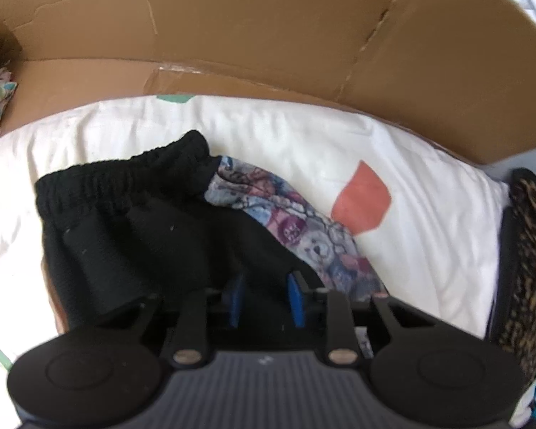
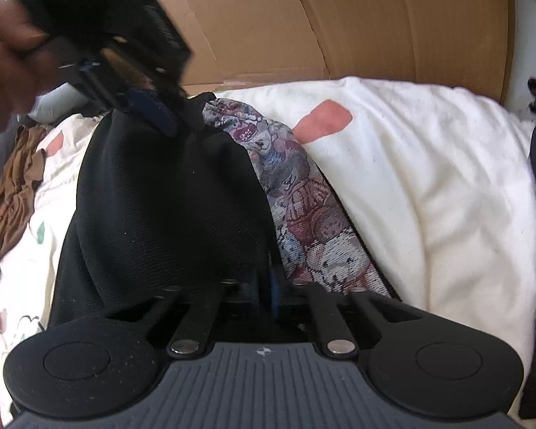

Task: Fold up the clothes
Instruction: 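Grasp the elastic waistband of the black pants with the left gripper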

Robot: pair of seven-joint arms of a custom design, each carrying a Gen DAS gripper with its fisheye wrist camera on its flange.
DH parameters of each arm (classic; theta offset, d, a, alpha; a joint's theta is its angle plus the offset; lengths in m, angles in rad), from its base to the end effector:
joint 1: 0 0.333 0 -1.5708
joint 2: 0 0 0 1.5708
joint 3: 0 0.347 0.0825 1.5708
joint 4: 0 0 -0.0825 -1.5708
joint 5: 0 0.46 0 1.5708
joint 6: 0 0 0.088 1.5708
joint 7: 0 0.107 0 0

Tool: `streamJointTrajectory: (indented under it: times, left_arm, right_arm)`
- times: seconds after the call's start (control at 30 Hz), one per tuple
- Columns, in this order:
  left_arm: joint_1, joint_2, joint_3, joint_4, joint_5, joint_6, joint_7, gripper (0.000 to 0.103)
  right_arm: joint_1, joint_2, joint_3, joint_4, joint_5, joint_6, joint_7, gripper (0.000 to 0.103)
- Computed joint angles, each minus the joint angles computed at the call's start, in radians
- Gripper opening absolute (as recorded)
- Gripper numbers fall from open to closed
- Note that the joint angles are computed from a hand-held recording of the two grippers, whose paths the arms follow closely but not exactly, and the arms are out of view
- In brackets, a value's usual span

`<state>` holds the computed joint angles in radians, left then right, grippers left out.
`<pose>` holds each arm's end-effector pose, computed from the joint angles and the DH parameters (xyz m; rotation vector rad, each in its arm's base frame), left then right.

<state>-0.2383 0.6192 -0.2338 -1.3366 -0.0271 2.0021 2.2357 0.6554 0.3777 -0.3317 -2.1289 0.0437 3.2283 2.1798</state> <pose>0.7457 -0.3368 0.3790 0.7477 -2.9864 0.2494 0.6442 0.2225 0.2951 -1.4819 1.9310 -0.4119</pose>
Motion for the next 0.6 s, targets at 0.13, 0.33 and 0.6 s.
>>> streamJointTrajectory:
  times: [0.13,0.33,0.6]
  left_arm:
    - [-0.024,0.029,0.019,0.023,0.031,0.0,-0.065,0.028]
    - [-0.04,0.073,0.036,0.077,0.073,-0.025,-0.147,0.029]
    - [-0.042,0.072,0.043,0.058,0.112,-0.004,-0.181,0.013]
  right_arm:
    - [0.144,-0.004,-0.137,-0.031,0.024,0.046,-0.01,0.001]
    - [0.282,-0.011,-0.247,-0.054,0.118,0.097,-0.08,0.001]
    - [0.365,0.004,-0.306,-0.041,0.213,0.09,-0.212,0.001]
